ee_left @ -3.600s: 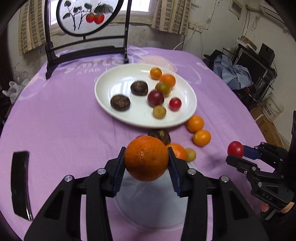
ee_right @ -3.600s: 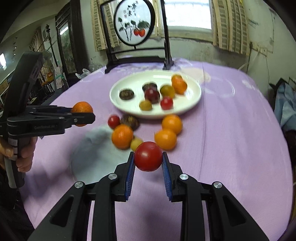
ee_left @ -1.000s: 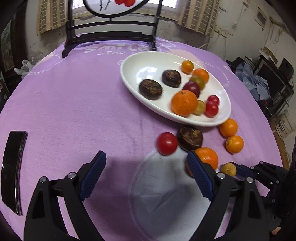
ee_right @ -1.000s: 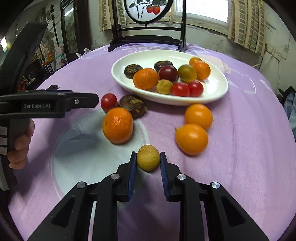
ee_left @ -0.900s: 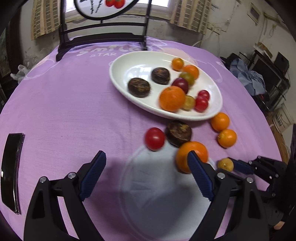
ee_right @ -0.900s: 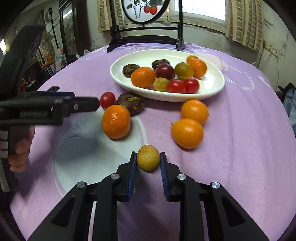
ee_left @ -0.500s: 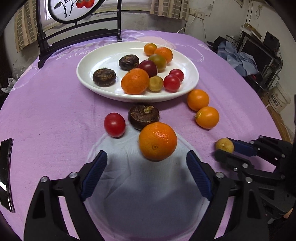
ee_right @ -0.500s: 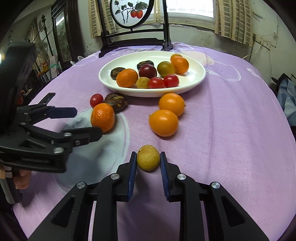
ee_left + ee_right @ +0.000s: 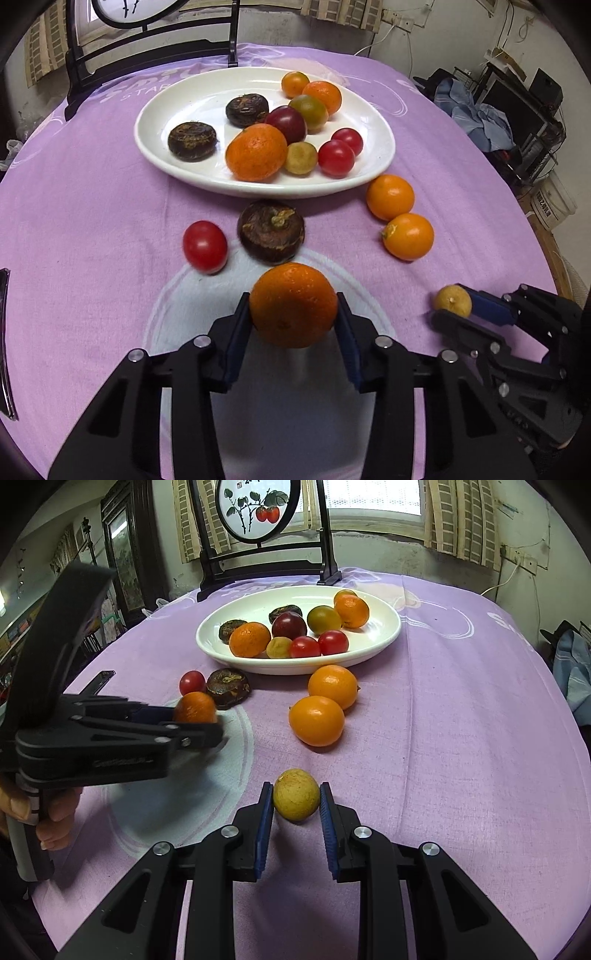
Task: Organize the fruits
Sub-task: 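Place the mandarin and yellow-green fruit on the white plate, opening both tools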
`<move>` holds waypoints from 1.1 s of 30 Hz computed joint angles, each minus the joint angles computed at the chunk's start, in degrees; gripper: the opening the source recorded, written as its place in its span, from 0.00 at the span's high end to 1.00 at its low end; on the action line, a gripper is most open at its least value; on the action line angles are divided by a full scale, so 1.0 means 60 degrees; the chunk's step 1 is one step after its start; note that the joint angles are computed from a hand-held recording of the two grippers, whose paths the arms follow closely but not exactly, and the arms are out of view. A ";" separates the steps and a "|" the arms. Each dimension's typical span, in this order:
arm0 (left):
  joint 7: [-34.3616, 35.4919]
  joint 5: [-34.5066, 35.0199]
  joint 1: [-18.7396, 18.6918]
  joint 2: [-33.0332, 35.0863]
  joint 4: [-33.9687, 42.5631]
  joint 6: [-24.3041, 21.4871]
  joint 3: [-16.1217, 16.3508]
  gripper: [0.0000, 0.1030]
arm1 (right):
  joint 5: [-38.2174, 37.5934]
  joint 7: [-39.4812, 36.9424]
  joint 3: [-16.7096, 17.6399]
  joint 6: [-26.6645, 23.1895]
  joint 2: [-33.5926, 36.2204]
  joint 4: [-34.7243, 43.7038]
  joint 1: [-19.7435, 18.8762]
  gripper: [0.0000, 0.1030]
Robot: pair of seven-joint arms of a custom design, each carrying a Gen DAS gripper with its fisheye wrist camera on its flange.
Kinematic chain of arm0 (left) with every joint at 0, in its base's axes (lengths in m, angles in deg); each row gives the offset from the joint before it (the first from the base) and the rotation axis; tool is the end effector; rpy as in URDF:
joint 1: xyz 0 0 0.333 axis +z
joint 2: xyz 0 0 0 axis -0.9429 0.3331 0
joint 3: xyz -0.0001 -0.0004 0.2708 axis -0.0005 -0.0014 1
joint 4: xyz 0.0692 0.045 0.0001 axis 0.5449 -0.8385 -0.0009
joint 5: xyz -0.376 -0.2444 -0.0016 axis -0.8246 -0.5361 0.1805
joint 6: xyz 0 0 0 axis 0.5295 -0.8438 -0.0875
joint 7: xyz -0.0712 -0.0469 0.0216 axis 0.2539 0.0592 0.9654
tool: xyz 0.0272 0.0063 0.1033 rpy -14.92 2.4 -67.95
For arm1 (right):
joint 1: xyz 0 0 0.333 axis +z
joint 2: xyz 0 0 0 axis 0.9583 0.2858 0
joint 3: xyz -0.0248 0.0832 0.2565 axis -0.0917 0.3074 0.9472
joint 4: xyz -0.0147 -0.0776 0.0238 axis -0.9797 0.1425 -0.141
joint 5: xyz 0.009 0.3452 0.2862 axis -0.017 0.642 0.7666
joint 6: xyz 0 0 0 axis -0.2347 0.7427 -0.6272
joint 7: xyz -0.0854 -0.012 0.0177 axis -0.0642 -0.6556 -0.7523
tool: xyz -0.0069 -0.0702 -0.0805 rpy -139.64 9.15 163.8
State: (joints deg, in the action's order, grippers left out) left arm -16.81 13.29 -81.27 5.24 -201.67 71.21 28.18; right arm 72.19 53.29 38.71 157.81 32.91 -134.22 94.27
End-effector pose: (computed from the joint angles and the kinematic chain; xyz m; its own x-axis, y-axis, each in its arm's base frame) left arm 0.5962 -0.2234 0.3459 -0.0255 -0.9901 0.1383 -0.8720 -0.0456 -0.4873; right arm 0.5783 0.3682 0.3520 0.5387 -0.8360 -0.1050 -0.7062 -0.3800 -0.5974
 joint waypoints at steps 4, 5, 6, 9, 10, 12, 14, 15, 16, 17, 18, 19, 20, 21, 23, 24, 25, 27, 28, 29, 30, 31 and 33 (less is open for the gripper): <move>0.0262 -0.0312 0.0098 -0.0604 -0.0615 0.0305 -0.0043 0.58 | 0.0523 -0.0450 0.0240 0.0139 -0.0011 -0.0042 -0.0197 0.75; 0.0286 -0.0335 0.0131 -0.0739 -0.0738 0.0374 -0.0061 0.58 | 0.0633 -0.0545 0.0277 0.0207 -0.0048 -0.0087 -0.0219 0.75; 0.0318 -0.0323 0.0175 -0.0913 -0.0872 0.0447 -0.0071 0.58 | 0.0752 -0.0649 0.0319 0.0294 -0.0078 -0.0114 -0.0238 0.75; 0.0370 -0.0178 0.0328 -0.1282 -0.1071 0.0592 -0.0134 0.58 | 0.1462 -0.1214 0.0574 0.0427 -0.0159 -0.0088 -0.0405 0.75; 0.0390 -0.0110 0.0390 -0.1352 -0.1066 0.0623 -0.0152 0.58 | 0.1579 -0.1355 0.0602 0.0484 -0.0179 -0.0040 -0.0402 0.75; 0.0428 0.0010 0.0504 -0.1413 -0.0981 0.0664 -0.0184 0.58 | 0.1773 -0.1600 0.0636 0.0448 -0.0150 0.0174 -0.0392 0.75; 0.0340 0.0264 0.0623 -0.1360 -0.0771 0.0637 -0.0206 0.58 | 0.1757 -0.1741 0.0582 0.0359 -0.0031 0.0525 -0.0323 0.75; 0.0283 0.0400 0.0680 -0.1271 -0.0584 0.0610 -0.0199 0.58 | 0.1544 -0.1647 0.0469 0.0342 0.0126 0.0849 -0.0215 0.75; 0.0307 0.0422 0.0711 -0.1196 -0.0446 0.0619 -0.0178 0.58 | 0.1399 -0.1581 0.0406 0.0302 0.0250 0.1082 -0.0159 0.75; 0.0315 0.0448 0.0736 -0.1060 -0.0246 0.0626 -0.0155 0.58 | 0.1056 -0.1361 0.0254 0.0247 0.0483 0.1487 -0.0015 0.75; 0.0265 0.0526 0.0762 -0.0867 0.0031 0.0568 -0.0116 0.58 | 0.0702 -0.1085 0.0101 0.0279 0.0689 0.1810 0.0131 0.75; 0.0171 0.0649 0.0770 -0.0682 0.0275 0.0509 -0.0068 0.58 | 0.0408 -0.0885 0.0012 0.0276 0.0898 0.2124 0.0225 0.75; 0.0036 0.0868 0.0770 -0.0387 0.0648 0.0447 0.0005 0.58 | 0.0225 -0.0799 0.0006 0.0250 0.1092 0.2407 0.0240 0.75; -0.0150 0.1081 0.0738 -0.0071 0.1048 0.0310 0.0099 0.58 | 0.0041 -0.0718 -0.0001 0.0173 0.1437 0.2890 0.0271 0.75; -0.0220 0.0956 0.0681 0.0575 0.1856 -0.0062 0.0254 0.58 | -0.0329 -0.0468 -0.0076 -0.0255 0.2182 0.3950 0.0378 0.75; -0.0034 0.0662 0.0689 0.0904 0.2247 -0.0224 0.0289 0.58 | -0.0514 -0.0305 -0.0147 -0.0400 0.2454 0.4328 0.0448 0.75; 0.0036 0.0506 0.0657 0.1229 0.2642 -0.0406 0.0355 0.58 | -0.0743 -0.0120 -0.0253 -0.0560 0.2757 0.4749 0.0559 0.75; -0.0114 0.0552 0.0494 0.1755 0.3275 -0.0698 0.0578 0.58 | -0.1163 0.0201 -0.0448 -0.0978 0.3371 0.5601 0.0757 0.75; -0.0102 0.0574 0.0434 0.1940 0.3491 -0.0766 0.0654 0.58 | -0.1293 0.0292 -0.0489 -0.1176 0.3664 0.6006 0.0803 0.75; -0.0109 0.0605 0.0372 0.2115 0.3694 -0.0834 0.0727 0.58 | -0.1370 0.0322 -0.0488 -0.1319 0.3878 0.6299 0.0815 0.75; -0.0114 0.0624 0.0322 0.2257 0.3850 -0.0888 0.0791 0.58 | -0.1461 0.0368 -0.0522 -0.1569 0.4230 0.6794 0.0864 0.75; -0.0118 0.0639 0.0273 0.2412 0.4033 -0.0982 0.0845 0.58 | -0.1578 0.0468 -0.0608 -0.1785 0.4535 0.7239 0.0947 0.75; -0.0316 0.0786 0.0125 0.2742 0.4457 -0.1281 0.1013 0.58 | -0.1786 0.0710 -0.0793 -0.1970 0.5052 0.7968 0.1098 0.75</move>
State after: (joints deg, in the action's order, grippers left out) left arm -18.71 18.01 -80.52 21.70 -174.93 63.53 34.25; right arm 61.48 57.55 33.95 145.99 63.22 -86.41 100.86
